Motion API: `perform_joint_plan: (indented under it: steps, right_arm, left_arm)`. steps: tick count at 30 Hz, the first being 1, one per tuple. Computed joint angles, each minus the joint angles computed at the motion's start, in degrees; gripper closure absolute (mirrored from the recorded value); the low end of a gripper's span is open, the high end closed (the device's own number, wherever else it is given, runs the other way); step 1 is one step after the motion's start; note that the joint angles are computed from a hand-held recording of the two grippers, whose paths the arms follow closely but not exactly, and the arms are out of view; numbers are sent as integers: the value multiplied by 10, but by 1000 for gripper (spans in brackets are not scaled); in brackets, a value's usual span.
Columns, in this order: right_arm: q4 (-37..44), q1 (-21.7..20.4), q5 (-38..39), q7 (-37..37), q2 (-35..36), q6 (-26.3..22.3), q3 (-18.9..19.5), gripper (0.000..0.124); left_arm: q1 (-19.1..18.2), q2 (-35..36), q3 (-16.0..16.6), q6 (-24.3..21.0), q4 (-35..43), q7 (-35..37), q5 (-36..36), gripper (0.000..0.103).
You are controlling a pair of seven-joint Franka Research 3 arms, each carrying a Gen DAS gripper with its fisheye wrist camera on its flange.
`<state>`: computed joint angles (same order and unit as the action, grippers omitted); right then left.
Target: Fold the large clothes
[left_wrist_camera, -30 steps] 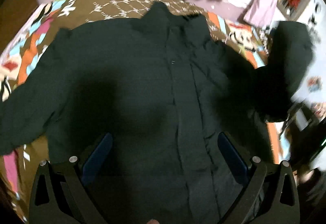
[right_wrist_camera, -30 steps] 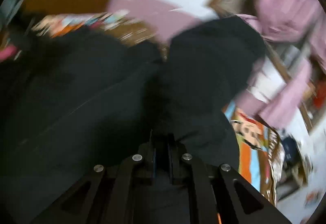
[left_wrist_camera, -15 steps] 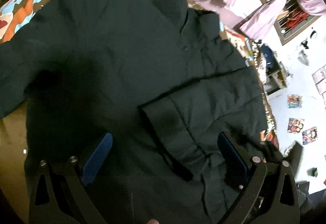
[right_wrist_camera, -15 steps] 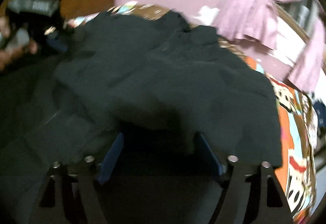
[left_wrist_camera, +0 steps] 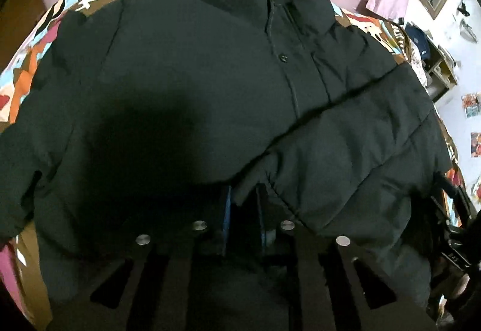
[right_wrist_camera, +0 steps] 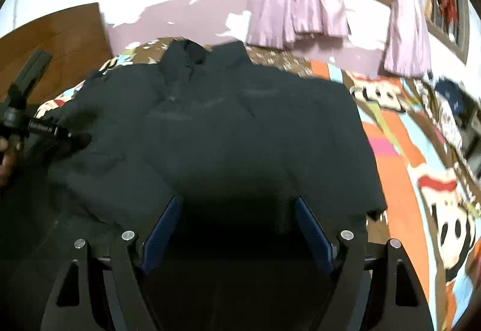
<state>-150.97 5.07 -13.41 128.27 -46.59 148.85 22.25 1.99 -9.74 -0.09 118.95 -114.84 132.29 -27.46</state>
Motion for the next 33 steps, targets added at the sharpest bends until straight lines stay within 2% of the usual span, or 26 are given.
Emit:
perform_joint_plan:
  steps: [2, 7, 11, 13, 16, 20, 22, 27, 33]
  right_arm:
    - [7, 3, -9, 0, -2, -1, 15, 47]
    - [49, -5, -20, 1, 36, 23, 24, 47]
    - [105, -13, -23, 11, 106, 26, 27, 47]
    - [148, -4, -27, -3, 163, 4, 22, 47]
    - [191, -1, -62, 13, 228, -18, 24, 47]
    - [228, 17, -83, 22, 305, -58, 10, 46]
    - [232, 32, -81, 19, 328, -64, -5, 41]
    - [201, 60, -111, 38, 334, -16, -40, 37]
    - [184, 92, -118, 49, 329, 7, -79, 32]
  left_arm:
    - [-1, -9, 4, 0, -2, 22, -12, 98]
    - [-3, -38, 22, 38, -14, 82, -55, 100]
    - [1, -43, 29, 62, -7, 80, -47, 100]
    - [8, -39, 32, 70, -4, 75, -27, 100]
    - [17, -39, 30, 99, -21, 68, 7, 100]
    - [20, -32, 26, 133, -46, 65, 45, 100]
    - [20, -27, 26, 143, -51, 65, 54, 100]
    - [17, -19, 19, 169, -66, 59, 75, 100]
    - [12, -15, 22, 190, -78, 68, 67, 99]
